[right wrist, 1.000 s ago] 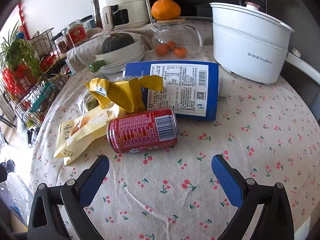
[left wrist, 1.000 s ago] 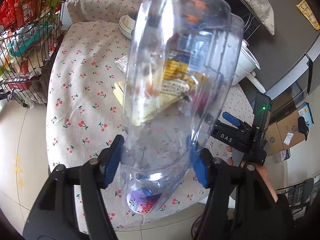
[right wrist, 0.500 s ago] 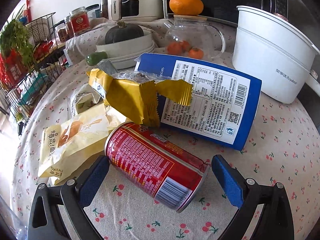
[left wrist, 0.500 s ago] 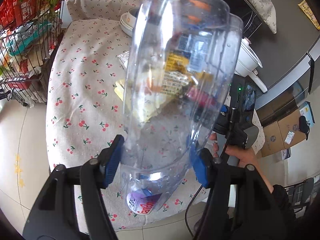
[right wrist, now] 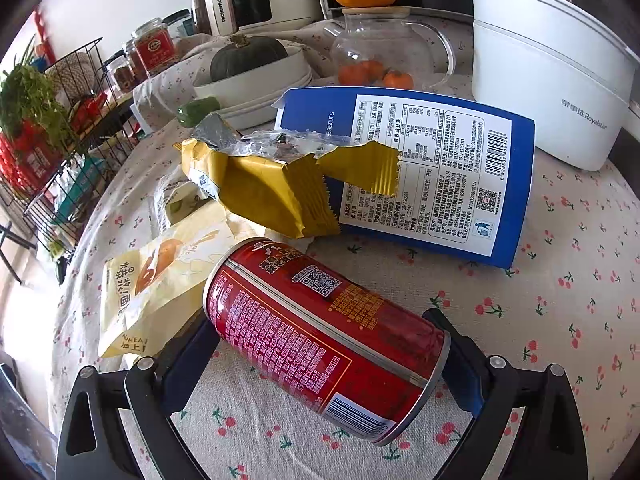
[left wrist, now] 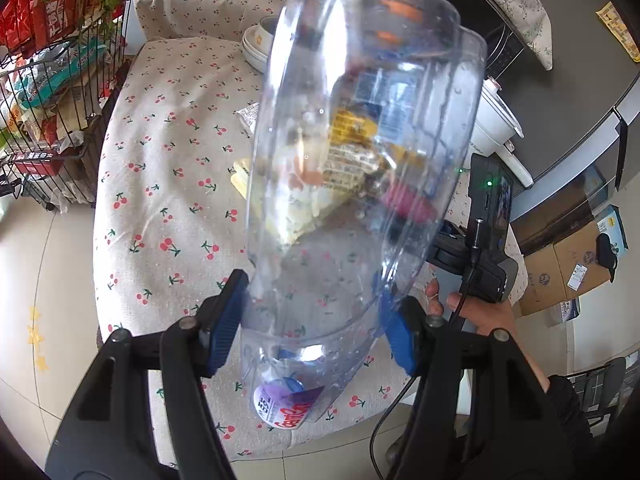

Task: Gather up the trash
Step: 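Grasp the red can with the right gripper while the left holds the clear bottle, then carry the clear bottle and red can over the white bin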

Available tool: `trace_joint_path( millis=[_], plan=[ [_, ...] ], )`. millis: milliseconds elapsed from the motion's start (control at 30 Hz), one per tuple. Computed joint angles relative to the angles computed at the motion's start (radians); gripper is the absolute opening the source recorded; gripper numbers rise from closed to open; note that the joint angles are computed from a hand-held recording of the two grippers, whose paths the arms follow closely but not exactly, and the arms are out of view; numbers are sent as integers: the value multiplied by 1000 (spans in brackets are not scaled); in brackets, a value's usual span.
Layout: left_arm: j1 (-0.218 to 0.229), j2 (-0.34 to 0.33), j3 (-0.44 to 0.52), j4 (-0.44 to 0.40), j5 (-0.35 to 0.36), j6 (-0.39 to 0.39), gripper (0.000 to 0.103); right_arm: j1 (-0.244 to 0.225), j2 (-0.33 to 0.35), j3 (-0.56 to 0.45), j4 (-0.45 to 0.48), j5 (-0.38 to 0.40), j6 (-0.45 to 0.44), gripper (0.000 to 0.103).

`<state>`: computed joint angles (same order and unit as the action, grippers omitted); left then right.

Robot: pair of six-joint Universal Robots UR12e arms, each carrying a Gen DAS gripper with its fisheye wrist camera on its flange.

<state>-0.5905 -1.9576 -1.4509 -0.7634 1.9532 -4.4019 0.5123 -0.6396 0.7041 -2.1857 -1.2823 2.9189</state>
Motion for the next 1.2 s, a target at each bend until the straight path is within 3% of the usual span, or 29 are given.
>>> trace_joint_path(
  millis=[367,600,733,867,967,1200],
  plan=[
    [-20,-37,60,62,4,85,65,-69,-147,148,22,35,-54,101],
    [-39,-110,167,117,-22,185,65,-139,-266,279,-10,-15,-64,101],
    [-52,-185,273,150,-60,279,65,-177,-323,351,-17,-75,-40,101],
    [-57,-278,395,194,-159,367,65,-222,-370,429,-36,-82,20,101],
    [-63,-355,501,182,-217,427,65,-253,-382,440,12,-73,77,101],
    [-73,-525,731,146,-276,509,65,-317,-416,501,-1,-100,123,101]
  ],
)
